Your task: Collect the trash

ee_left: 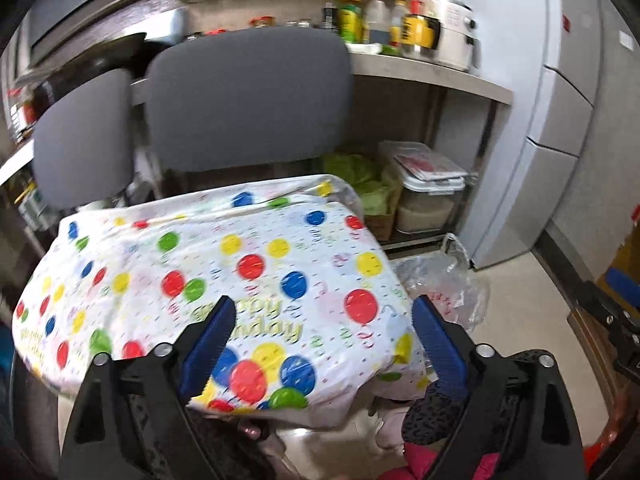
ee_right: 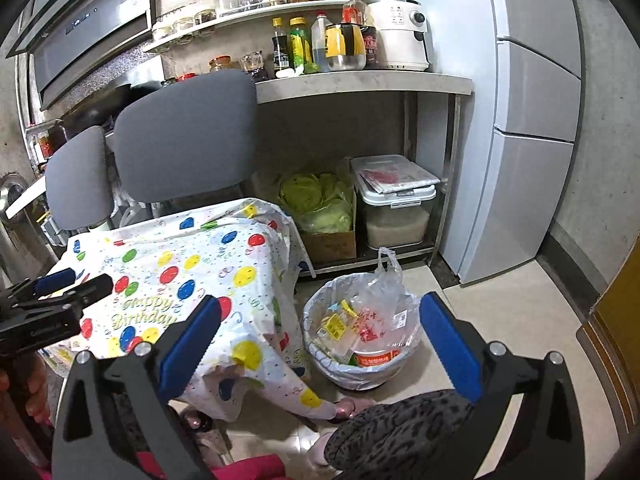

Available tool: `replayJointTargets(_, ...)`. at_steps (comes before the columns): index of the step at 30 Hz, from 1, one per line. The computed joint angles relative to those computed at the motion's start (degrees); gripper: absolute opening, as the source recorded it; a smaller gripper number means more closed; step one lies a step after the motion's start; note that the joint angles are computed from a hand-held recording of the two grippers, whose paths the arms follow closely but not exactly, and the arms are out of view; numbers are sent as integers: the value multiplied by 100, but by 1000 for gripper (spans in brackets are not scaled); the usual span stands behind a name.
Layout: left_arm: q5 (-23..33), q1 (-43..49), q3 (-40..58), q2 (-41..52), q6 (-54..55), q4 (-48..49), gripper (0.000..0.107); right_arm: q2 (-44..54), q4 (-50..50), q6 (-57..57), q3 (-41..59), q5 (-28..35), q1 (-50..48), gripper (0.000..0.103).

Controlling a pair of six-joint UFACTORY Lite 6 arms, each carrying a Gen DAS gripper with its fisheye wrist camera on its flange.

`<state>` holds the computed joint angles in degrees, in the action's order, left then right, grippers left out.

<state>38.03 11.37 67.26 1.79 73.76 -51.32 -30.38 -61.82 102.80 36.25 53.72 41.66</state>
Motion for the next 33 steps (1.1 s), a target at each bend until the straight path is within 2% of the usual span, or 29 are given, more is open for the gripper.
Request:
replayJointTargets(4,-350,233,-347,-440,120,121,92,47,-14,223,167,535,636,97)
replayJointTargets(8,-165,424,-339,-401,160,292,93,203,-10,294,313,938,1017,97)
replayJointTargets(14,-201,372,-310,-275,58,497,93,285,131,155,247,651,686,97)
replayJointTargets(20,-270,250,-409,-394,1,566,93,199,100,224,171,808,760,97)
replayJointTargets(33,-232,271,-325,-348,-63,593,93,129,116,185,111,755,684,97)
